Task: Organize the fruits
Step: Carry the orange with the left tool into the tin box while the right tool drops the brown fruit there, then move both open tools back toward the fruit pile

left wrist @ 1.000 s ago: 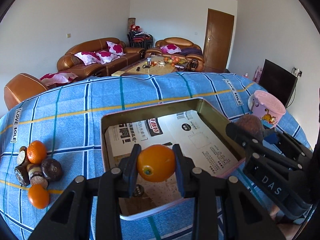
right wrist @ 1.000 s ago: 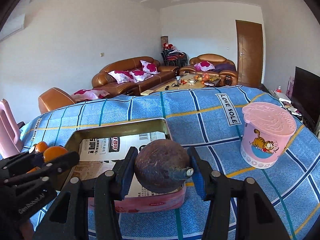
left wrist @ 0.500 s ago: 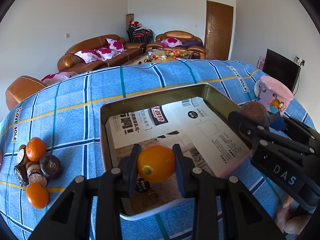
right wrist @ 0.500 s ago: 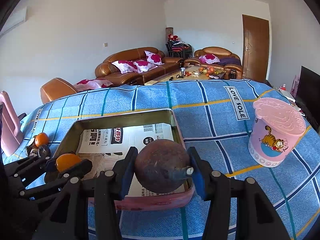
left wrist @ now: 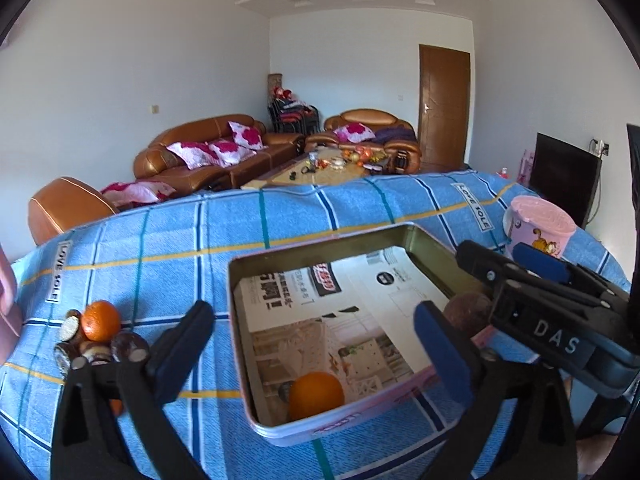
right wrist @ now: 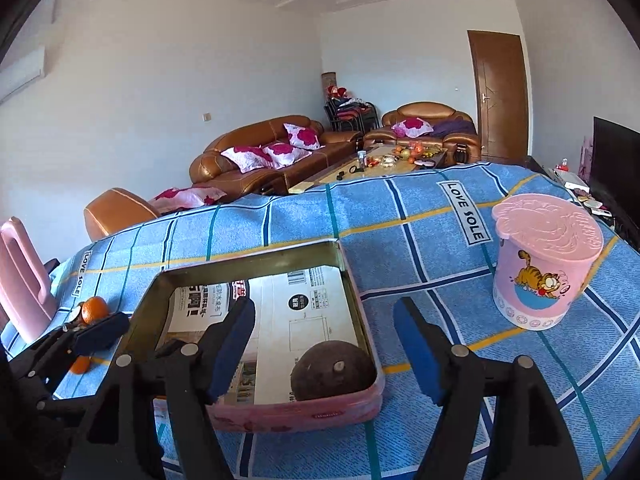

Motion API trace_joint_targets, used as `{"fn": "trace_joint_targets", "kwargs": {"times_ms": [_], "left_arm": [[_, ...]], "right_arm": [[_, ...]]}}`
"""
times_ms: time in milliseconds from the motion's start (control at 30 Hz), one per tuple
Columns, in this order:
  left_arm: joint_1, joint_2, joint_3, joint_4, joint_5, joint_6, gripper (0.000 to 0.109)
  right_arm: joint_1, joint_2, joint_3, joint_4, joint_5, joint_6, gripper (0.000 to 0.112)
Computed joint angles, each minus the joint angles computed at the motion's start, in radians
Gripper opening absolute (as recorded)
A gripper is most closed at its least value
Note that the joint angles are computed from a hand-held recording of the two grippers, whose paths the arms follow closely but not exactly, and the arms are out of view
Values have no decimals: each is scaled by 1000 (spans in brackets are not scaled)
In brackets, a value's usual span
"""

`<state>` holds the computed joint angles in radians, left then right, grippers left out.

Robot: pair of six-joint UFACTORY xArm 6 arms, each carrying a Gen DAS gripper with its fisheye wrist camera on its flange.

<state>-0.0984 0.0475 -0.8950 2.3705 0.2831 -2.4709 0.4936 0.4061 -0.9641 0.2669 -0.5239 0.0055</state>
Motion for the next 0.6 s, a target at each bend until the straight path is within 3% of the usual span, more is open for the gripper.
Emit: {"fn": "trace_joint_targets", "kwargs": {"times_ms": [67,233,400,600], "left_arm": [[-9,-24,32,-53,63,44,103],[27,-47,51,-89,50,80,103],[82,-99,118,-83,54,112,103],[161,-153,206,-79,151,217,103]], "right_arm": [[6,2,12,38,-55,-8,74],[8,4,35,53,-162,5,74],[45,10,27,150,-203,-85,74],[80,19,14,261,-227,-160,74]]}}
